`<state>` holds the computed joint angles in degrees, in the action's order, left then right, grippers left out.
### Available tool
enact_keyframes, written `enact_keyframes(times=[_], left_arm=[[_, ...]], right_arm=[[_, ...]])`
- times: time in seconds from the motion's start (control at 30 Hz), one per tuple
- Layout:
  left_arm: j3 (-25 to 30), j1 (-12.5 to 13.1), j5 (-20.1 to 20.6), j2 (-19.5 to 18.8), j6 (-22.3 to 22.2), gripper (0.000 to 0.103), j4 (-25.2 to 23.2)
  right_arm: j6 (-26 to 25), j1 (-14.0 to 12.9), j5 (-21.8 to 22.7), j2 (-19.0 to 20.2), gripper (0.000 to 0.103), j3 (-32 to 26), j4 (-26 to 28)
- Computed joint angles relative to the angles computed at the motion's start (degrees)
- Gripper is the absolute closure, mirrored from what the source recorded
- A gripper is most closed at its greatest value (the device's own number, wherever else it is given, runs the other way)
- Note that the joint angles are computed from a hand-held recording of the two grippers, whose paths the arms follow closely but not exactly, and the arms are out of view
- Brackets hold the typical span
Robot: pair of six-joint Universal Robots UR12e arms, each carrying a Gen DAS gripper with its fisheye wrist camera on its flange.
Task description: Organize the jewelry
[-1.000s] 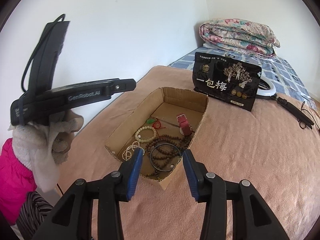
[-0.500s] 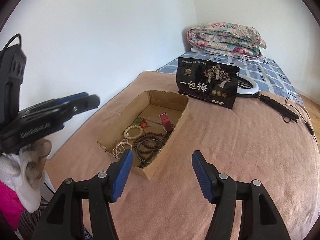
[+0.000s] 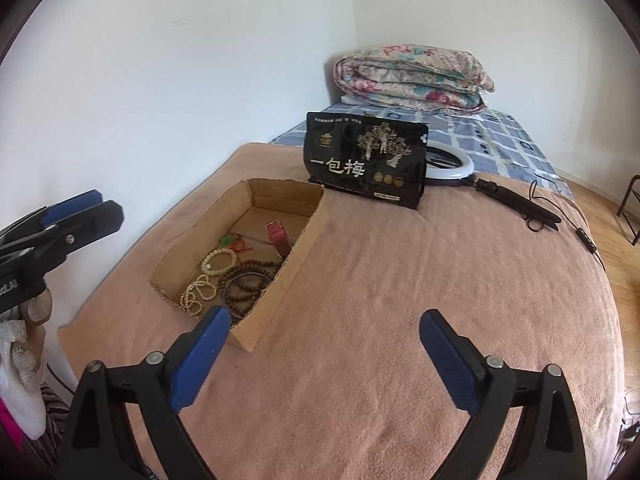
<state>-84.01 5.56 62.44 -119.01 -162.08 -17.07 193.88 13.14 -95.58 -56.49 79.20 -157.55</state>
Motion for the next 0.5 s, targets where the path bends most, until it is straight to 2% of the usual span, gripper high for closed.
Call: enact_keyframes(times=[0.13,0.4,0.5], left_arm=[[-0.6,-0.3,1.0,0.2,0.6,0.015,2.2],[-1.3,-0.5,1.0,0.7,1.0,0.009,2.8],[-1.4,-0.7,1.8,0.8,1.0,0.003,3.1]], right_arm=[[0.9,-0.2,-0.3,0.0,0.005,0.1,-0.5],[1.5,-0.2,-2.4,0.0,0.0,0.3,-2.0],[2.0,-0.3,-2.4,0.0,0.0,0.3,-2.2]])
